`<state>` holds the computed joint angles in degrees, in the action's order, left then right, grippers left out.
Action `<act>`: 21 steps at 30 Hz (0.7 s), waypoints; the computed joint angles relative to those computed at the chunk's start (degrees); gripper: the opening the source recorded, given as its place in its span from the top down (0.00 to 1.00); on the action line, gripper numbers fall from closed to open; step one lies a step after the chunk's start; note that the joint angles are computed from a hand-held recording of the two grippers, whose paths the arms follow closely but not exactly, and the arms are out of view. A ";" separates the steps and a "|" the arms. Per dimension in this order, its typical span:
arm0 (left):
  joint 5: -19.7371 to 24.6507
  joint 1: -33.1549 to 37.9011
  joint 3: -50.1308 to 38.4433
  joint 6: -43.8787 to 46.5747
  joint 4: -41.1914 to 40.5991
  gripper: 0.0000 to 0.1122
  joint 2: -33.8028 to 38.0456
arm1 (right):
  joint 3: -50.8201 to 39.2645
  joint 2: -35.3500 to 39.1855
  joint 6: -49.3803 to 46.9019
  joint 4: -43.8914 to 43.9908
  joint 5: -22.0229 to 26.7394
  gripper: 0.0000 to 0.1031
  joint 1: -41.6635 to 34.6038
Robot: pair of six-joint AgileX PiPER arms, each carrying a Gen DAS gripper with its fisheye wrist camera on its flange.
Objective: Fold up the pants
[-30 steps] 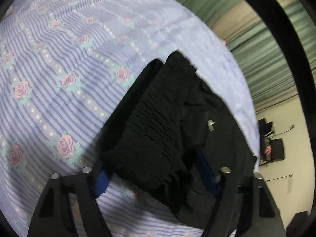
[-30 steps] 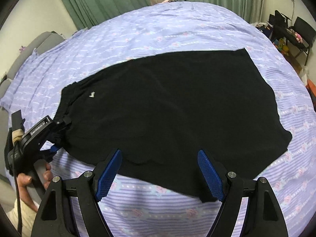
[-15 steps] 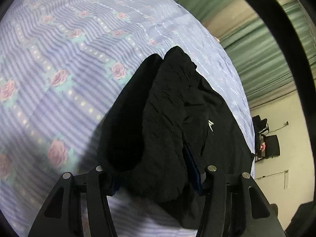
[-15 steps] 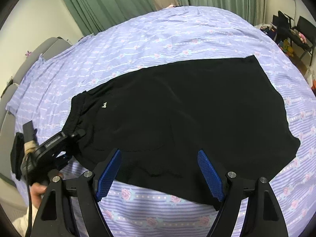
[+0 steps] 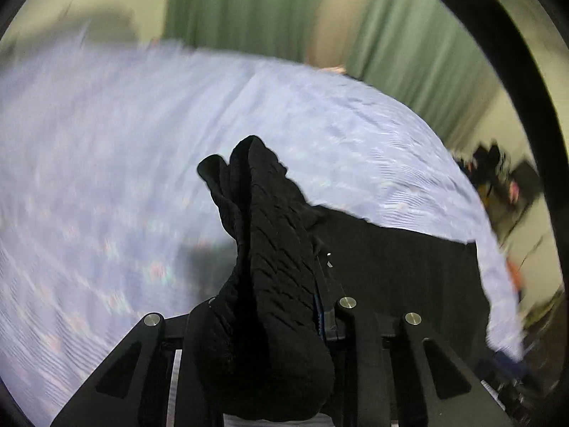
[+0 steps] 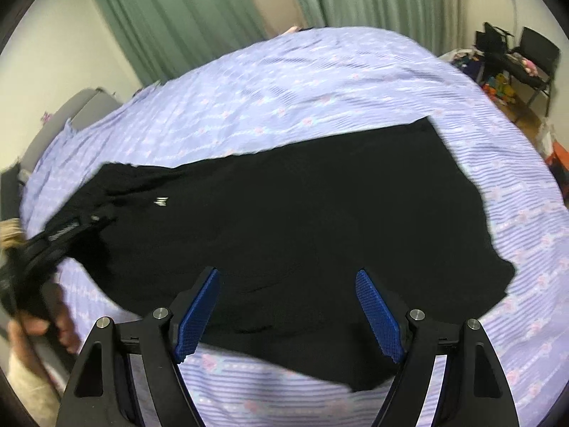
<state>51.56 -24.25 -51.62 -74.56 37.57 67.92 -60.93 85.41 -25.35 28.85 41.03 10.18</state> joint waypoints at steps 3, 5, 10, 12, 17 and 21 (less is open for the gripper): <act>10.60 -9.68 -11.07 1.76 6.25 0.76 7.91 | -1.16 -0.75 -1.28 -0.11 1.24 0.23 -4.63; 14.13 -13.56 -18.14 4.65 7.90 0.76 13.49 | -1.80 -1.01 -1.90 -0.32 1.66 0.23 -7.14; 11.00 -15.52 -31.09 11.71 5.56 0.77 24.49 | -3.83 -0.38 -3.66 -0.99 1.40 0.23 -13.59; 8.79 -15.54 -35.86 14.29 3.58 0.77 28.83 | -5.21 0.92 -4.39 -0.55 1.49 0.23 -16.29; 4.65 -14.01 -49.10 23.62 -5.09 0.77 41.28 | -6.58 3.50 -4.58 -1.73 -0.12 0.23 -21.19; 4.75 -14.29 -59.85 29.91 -10.92 0.77 51.12 | -7.15 6.50 -3.52 -3.44 -2.21 0.23 -23.76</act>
